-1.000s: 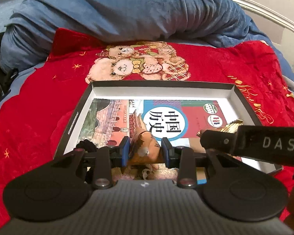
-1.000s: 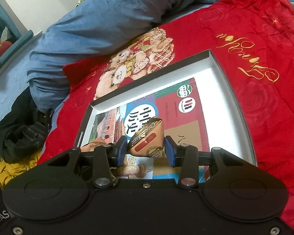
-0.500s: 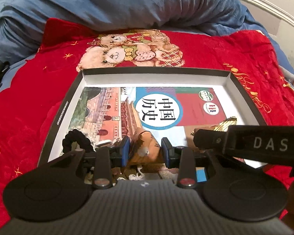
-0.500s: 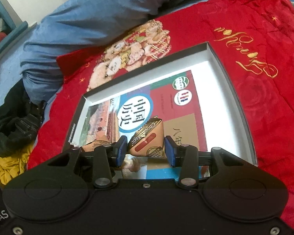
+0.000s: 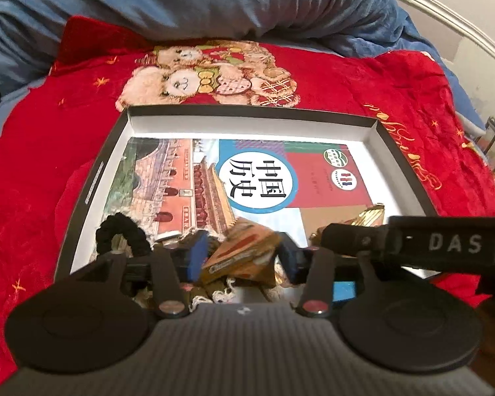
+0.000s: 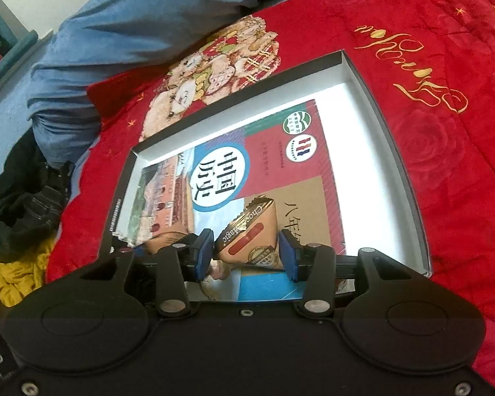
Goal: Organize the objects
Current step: 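Open both grippers to drop the packets into the box, then grasp a brown packet with the left gripper while the right grasps another packet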
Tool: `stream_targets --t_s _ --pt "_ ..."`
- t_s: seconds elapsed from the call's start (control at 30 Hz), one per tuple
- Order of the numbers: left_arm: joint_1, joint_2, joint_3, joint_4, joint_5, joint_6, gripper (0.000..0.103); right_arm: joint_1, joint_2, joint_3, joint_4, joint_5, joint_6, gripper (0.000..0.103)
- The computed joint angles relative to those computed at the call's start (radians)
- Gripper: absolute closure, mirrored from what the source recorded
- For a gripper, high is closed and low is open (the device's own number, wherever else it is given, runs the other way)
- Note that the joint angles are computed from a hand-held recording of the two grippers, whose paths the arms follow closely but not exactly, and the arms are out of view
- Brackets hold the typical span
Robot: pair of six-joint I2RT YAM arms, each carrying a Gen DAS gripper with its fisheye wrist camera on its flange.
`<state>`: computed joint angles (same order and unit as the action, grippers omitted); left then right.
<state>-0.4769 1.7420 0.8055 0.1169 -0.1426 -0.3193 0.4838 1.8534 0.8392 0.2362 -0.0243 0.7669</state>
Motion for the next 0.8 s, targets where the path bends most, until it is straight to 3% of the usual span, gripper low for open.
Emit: stream_targets --t_s 0.07,0.2,0.23,0.37,0.5,0.63,0.8 --pt "0.019 -0.041 -0.024 0.007 0.033 0.011 0.034 -0.012 -0.023 -0.025 0.021 -0.024 0.011 0.057" --pt "0.034 -0.155 -0.081 0.016 0.049 0.071 0.024 -0.037 -0.105 -0.110 0.106 -0.085 0.023 0.041" --pt "0.037 -0.184 -0.093 0.014 0.049 0.087 0.023 -0.036 -0.132 -0.130 0.120 -0.078 0.018 0.037" --pt "0.032 -0.323 -0.141 -0.016 -0.016 0.167 0.021 -0.027 -0.279 -0.232 0.158 -0.010 0.003 0.036" --pt "0.071 -0.511 -0.169 -0.115 -0.036 0.204 0.019 -0.057 -0.488 -0.371 0.176 0.013 0.041 0.031" --pt "0.126 -0.720 -0.212 -0.234 -0.009 0.254 0.017 -0.081 -0.732 -0.492 0.110 0.068 0.083 0.031" --pt "0.125 -0.923 -0.309 -0.314 -0.068 0.272 0.017 -0.033 -0.946 -0.564 -0.052 0.201 0.186 0.029"
